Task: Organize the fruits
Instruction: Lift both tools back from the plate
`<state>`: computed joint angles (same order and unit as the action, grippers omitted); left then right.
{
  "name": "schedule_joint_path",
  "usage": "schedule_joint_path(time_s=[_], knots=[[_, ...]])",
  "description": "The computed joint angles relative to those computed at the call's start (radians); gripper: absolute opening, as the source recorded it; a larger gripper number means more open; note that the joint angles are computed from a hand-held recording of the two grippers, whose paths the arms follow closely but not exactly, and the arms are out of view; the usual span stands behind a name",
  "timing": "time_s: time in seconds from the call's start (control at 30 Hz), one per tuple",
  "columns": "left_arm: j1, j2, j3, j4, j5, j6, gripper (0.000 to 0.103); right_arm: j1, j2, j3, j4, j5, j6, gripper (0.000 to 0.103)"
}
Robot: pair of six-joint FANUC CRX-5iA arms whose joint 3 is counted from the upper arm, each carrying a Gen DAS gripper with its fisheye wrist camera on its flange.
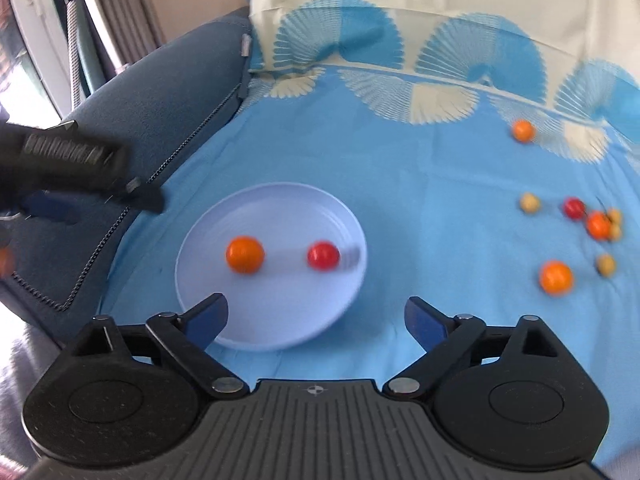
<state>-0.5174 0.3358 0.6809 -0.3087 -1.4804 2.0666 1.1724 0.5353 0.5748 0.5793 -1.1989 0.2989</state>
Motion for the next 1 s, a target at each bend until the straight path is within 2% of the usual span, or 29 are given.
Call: schedule_joint_path(time_s=[0.17, 0.27, 0.5, 0.8, 1.0], knots=[[-0.054, -0.118, -0.131, -0.055, -0.007, 0.079, 0.103, 0.075, -0.062, -0.092, 0.109, -0.038, -0.125, 0.098], [-0.075, -0.153, -0.169, -0.061, -0.007, 0.091, 0.103, 0.108, -0.091, -0.142, 0.178, -0.048, -0.166, 0.099], [-0.152, -0.194, -0.174, -0.135, -0.004, 0.112, 0.103, 0.164, -0.151, -0.239, 0.285, -0.057, -0.256, 0.099], [-0.236, -0.183, -0.117, -0.211, -0.052, 0.113, 0.103, 0.199, -0.206, -0.322, 0.381, -0.075, -0.35, 0.1], [-0.254, -0.192, -0.118, -0.223, -0.07, 0.114, 0.103, 0.213, -0.216, -0.342, 0.411, -0.075, -0.378, 0.1]])
